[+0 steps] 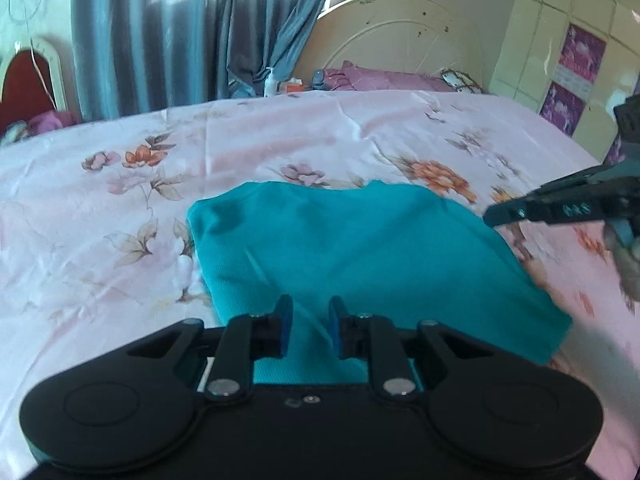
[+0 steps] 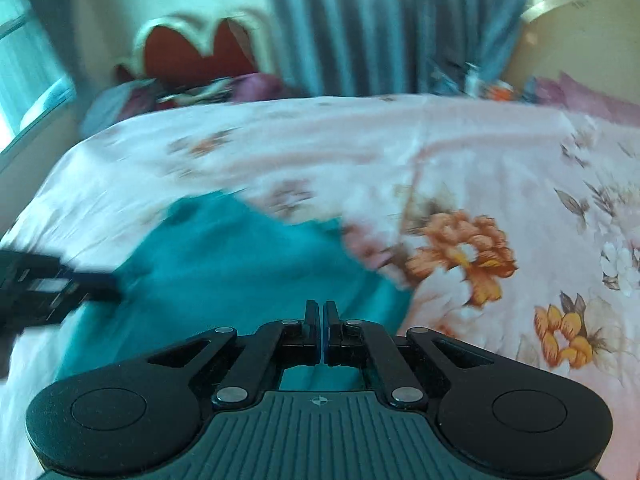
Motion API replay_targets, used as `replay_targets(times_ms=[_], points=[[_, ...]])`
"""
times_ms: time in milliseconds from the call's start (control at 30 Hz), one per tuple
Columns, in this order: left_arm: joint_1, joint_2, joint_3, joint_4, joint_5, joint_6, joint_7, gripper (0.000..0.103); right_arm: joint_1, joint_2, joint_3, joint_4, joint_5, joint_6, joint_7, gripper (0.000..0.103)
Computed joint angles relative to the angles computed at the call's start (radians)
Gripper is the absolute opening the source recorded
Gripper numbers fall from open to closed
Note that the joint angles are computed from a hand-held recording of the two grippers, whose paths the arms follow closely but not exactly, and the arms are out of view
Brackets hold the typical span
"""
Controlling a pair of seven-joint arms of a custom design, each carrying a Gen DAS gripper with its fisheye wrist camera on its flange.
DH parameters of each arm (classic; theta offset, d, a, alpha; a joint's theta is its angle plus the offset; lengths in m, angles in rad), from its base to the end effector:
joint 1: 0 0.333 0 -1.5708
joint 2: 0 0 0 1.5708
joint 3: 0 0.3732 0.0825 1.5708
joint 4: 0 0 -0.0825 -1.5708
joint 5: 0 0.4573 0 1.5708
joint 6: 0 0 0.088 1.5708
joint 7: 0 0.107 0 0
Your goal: Fold small clothes
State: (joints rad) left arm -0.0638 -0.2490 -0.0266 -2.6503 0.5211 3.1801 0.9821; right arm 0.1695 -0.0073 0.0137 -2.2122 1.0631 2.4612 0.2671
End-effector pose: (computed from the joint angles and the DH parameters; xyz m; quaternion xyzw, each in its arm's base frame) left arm 0.4800 -0.0896 0.4101 -0.6443 0.6653 -0.2907 0.2405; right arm 0.5990 0.1100 0.4207 -0.8395 0.3856 -0.0256 0.3819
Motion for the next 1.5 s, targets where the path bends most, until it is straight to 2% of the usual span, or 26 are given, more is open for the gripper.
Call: replay_targets(times_ms=[100, 200, 233, 300, 400, 467, 533, 567, 667, 800, 833, 867, 900, 933, 967, 1000, 1067, 1267, 1367, 1500], points=[[0.109, -0.042, -0.124, -0.023, 0.069, -0.013, -0.060, 0.019, -0.001, -0.064, -0.005, -0.062, -0.079, -0.040, -0.003, 0.001], [0.101, -0.050, -0.129, -0.039, 0.079, -0.028, -0.098, 0.019, 0.005, -0.081, -0.007, -0.095, -0.113, -0.030, 0.017, 0.001], [0.116, -0.053, -0.148, -0.044, 0.092, -0.031, -0.120, 0.019, 0.006, -0.082, -0.006, -0.105, -0.129, -0.021, 0.030, 0.001], [0.183, -0.082, -0.227, -0.061, 0.140, -0.035, -0.195, 0.018, 0.006, -0.078, -0.005, -0.115, -0.179, -0.012, 0.057, 0.001], [0.163, -0.128, -0.228, -0.107, 0.143, -0.045, -0.267, 0.019, 0.002, -0.067, -0.016, -0.127, -0.174, -0.006, 0.030, 0.000], [0.175, -0.140, -0.248, -0.130, 0.157, -0.056, -0.315, 0.020, -0.001, -0.055, -0.020, -0.121, -0.153, -0.017, 0.027, 0.000], [0.213, -0.156, -0.290, -0.142, 0.182, -0.051, -0.380, 0.020, -0.003, -0.053, -0.019, -0.119, -0.146, -0.017, 0.040, 0.000], [0.211, -0.174, -0.297, -0.142, 0.184, -0.067, -0.406, 0.019, -0.004, -0.066, -0.018, -0.123, -0.141, -0.014, 0.053, 0.001], [0.223, -0.265, -0.355, -0.150, 0.219, -0.113, -0.501, 0.017, -0.006, -0.155, -0.034, -0.173, -0.074, -0.019, -0.012, 0.001], [0.151, -0.411, -0.407, -0.176, 0.201, -0.241, -0.656, 0.034, -0.021, -0.312, -0.066, -0.272, -0.051, -0.003, -0.030, 0.001], [0.131, -0.446, -0.422, -0.184, 0.193, -0.267, -0.703, 0.046, -0.023, -0.352, -0.069, -0.303, -0.048, 0.019, -0.024, 0.001], [0.115, -0.482, -0.451, -0.187, 0.185, -0.305, -0.760, 0.063, -0.027, -0.390, -0.073, -0.331, -0.049, 0.038, -0.011, 0.001], [0.119, -0.533, -0.515, -0.189, 0.189, -0.352, -0.842, 0.103, -0.034, -0.431, -0.079, -0.363, -0.050, 0.056, 0.011, 0.001], [0.135, -0.587, -0.592, -0.187, 0.210, -0.401, -0.930, 0.103, -0.035, -0.463, -0.084, -0.388, -0.044, 0.078, 0.026, 0.025], [0.117, -0.607, -0.634, -0.175, 0.226, -0.463, -0.977, 0.103, -0.032, -0.496, -0.091, -0.414, -0.030, 0.105, 0.029, 0.101], [0.087, -0.603, -0.641, -0.163, 0.208, -0.504, -0.962, 0.103, -0.011, -0.535, -0.121, -0.445, 0.023, 0.130, -0.023, 0.103], [0.012, -0.583, -0.628, -0.139, 0.182, -0.582, -0.953, 0.103, -0.022, -0.581, -0.129, -0.475, -0.008, 0.117, -0.007, 0.103], [-0.147, -0.577, -0.624, -0.078, 0.164, -0.789, -0.963, 0.103, -0.075, -0.782, -0.160, -0.576, -0.089, 0.079, 0.046, 0.103], [-0.220, -0.587, -0.603, -0.068, 0.159, -0.840, -0.999, 0.103, -0.120, -0.877, -0.167, -0.609, -0.163, 0.022, 0.097, 0.103], [-0.292, -0.579, -0.592, -0.039, 0.173, -0.927, -1.040, 0.103, -0.146, -0.984, -0.188, -0.642, -0.212, -0.023, 0.110, 0.103]])
